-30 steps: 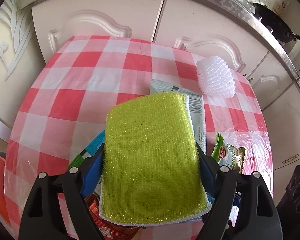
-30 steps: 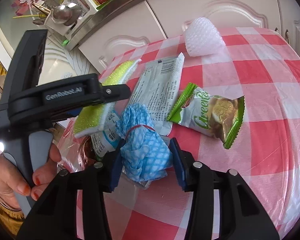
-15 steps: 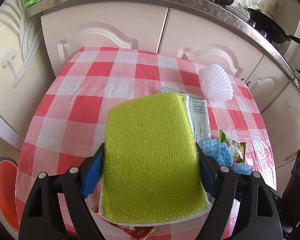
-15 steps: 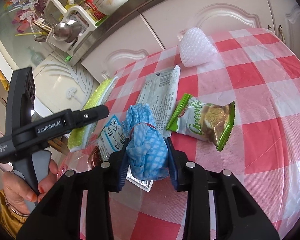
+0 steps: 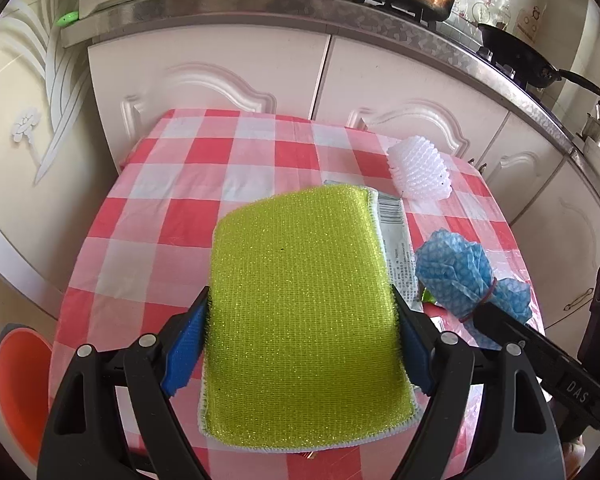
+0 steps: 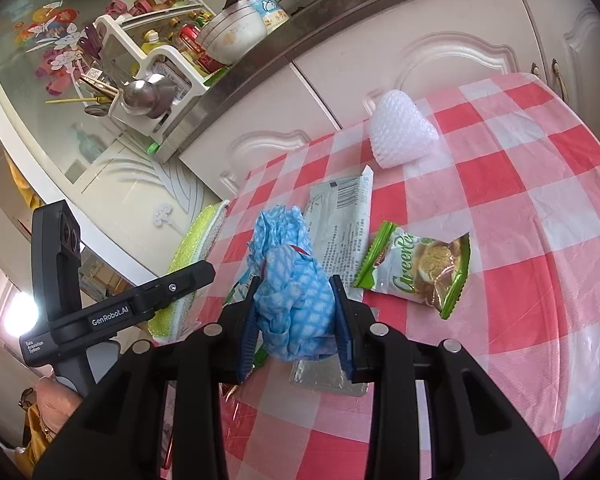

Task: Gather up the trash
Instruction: 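Carry the sponge and blue cloth over the orange bucket and open both grippers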

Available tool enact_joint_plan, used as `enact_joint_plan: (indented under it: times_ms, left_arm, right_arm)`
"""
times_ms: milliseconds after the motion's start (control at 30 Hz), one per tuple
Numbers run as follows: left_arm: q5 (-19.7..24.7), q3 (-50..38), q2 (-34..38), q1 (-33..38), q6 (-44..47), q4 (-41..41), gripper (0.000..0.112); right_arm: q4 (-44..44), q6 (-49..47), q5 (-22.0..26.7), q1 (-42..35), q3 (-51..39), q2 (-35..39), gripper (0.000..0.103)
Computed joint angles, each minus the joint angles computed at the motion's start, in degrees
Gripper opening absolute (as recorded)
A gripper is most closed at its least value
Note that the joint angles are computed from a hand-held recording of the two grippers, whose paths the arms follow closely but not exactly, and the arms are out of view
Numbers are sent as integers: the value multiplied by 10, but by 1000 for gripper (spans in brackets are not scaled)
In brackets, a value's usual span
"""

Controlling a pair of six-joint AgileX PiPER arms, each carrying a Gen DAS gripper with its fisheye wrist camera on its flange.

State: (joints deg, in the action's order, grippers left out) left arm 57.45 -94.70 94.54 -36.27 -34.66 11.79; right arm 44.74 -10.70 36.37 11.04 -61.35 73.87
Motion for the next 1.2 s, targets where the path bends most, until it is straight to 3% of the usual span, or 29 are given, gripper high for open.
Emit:
enact_joint_plan:
  times_ms: [433, 800, 1033, 1200]
  left_arm:
    - [-36, 86, -65, 34, 20, -17, 82]
    - [-58, 176, -152, 88, 37, -21, 82]
    - [-61, 261, -239, 174, 81, -38, 82]
    - [-58, 312, -297, 290, 154, -84, 82]
  right_arm:
    - [-130, 139, -39, 81, -34, 0, 34]
    - [-216, 240, -19, 143, -89, 27, 34]
    - [-211, 266, 20, 204, -173, 90, 34]
    - [-226, 285, 59, 270, -281, 172, 34]
